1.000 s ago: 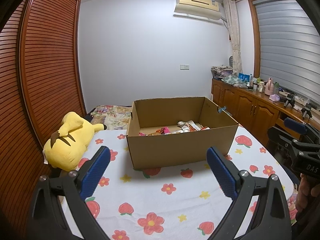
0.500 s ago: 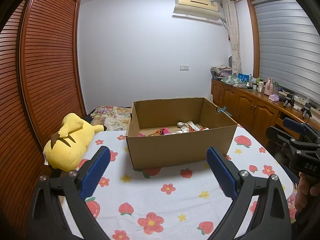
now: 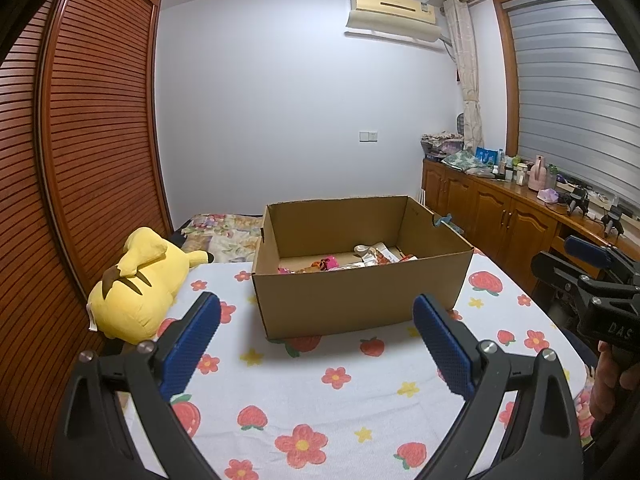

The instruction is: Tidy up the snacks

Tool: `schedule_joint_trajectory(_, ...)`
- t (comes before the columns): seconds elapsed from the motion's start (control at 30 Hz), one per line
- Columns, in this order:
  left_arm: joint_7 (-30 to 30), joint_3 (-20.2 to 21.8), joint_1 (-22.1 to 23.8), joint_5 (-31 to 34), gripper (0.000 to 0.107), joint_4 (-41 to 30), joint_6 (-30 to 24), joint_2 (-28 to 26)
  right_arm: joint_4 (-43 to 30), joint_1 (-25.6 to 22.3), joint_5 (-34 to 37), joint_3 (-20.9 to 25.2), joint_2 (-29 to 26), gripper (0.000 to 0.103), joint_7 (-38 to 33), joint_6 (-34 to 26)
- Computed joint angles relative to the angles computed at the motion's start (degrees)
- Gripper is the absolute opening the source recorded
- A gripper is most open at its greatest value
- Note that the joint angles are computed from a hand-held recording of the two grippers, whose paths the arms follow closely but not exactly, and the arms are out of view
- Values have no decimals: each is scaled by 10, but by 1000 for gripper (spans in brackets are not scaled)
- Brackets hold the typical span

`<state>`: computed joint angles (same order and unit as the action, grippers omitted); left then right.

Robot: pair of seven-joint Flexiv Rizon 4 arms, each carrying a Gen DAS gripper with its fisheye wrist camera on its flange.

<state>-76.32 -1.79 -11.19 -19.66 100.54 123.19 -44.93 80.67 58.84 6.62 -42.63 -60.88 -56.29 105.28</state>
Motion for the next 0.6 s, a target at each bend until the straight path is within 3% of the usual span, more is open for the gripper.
schedule_joint_trajectory(0.6, 0, 1, -1, 1, 98, 3, 2, 2, -1, 0, -1, -1, -2, 93, 5, -2)
